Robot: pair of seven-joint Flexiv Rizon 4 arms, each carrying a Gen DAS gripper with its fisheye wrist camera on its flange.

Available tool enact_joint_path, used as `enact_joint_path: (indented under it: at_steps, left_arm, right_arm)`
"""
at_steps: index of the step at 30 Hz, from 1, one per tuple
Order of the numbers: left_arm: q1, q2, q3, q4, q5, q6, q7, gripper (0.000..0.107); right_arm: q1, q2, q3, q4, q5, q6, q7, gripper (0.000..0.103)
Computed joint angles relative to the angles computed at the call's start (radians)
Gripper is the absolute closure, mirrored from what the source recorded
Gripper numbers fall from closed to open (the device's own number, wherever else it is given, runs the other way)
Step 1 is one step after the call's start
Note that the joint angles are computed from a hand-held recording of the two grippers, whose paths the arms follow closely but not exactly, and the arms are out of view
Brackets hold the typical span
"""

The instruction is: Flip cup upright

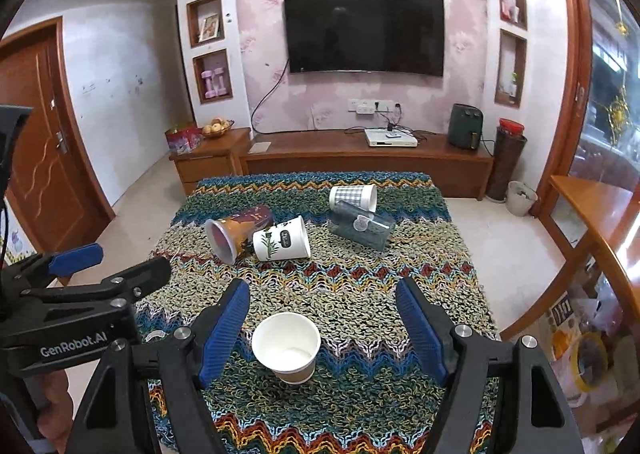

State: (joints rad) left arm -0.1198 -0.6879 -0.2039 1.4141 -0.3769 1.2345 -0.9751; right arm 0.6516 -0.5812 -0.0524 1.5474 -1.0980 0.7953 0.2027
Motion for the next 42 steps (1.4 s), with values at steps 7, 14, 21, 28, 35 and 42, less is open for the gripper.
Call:
enact_joint_path:
  at_steps: [7, 14, 21, 28, 35, 42]
  left_arm:
    - [0.042, 0.031, -0.083, 0.104, -0.053, 0.145, 0.043, 0.012]
    - [0.056, 0.061, -0.105, 0.165, -0.039, 0.230, 0.056, 0.012]
    - [0.036, 0.082, -0.065, 0.182, 0.001, 0.242, 0.024, 0.012]
    - [0.023, 0.091, -0.037, 0.168, 0.023, 0.195, 0.002, 0.012]
    - [0.001, 0.094, 0.001, 0.152, 0.040, 0.170, -0.026, 0.012]
    - [-0.002, 0.094, 0.011, 0.149, 0.052, 0.162, -0.036, 0.012]
  right_arm:
    - [0.019, 0.036, 0.005, 0.022, -0.005, -0.089, 0.048, 0.027]
    - [0.024, 0.048, 0.032, 0.010, -0.003, -0.160, 0.051, 0.027]
    - [0.032, 0.041, 0.041, -0.012, 0.011, -0.196, 0.029, 0.027]
    - [0.043, 0.033, 0.043, -0.034, 0.029, -0.235, 0.007, 0.027]
    - [0.045, 0.022, 0.044, -0.056, 0.065, -0.250, -0.013, 0.027]
    - [0.047, 0.013, 0.044, -0.069, 0.091, -0.251, -0.034, 0.027]
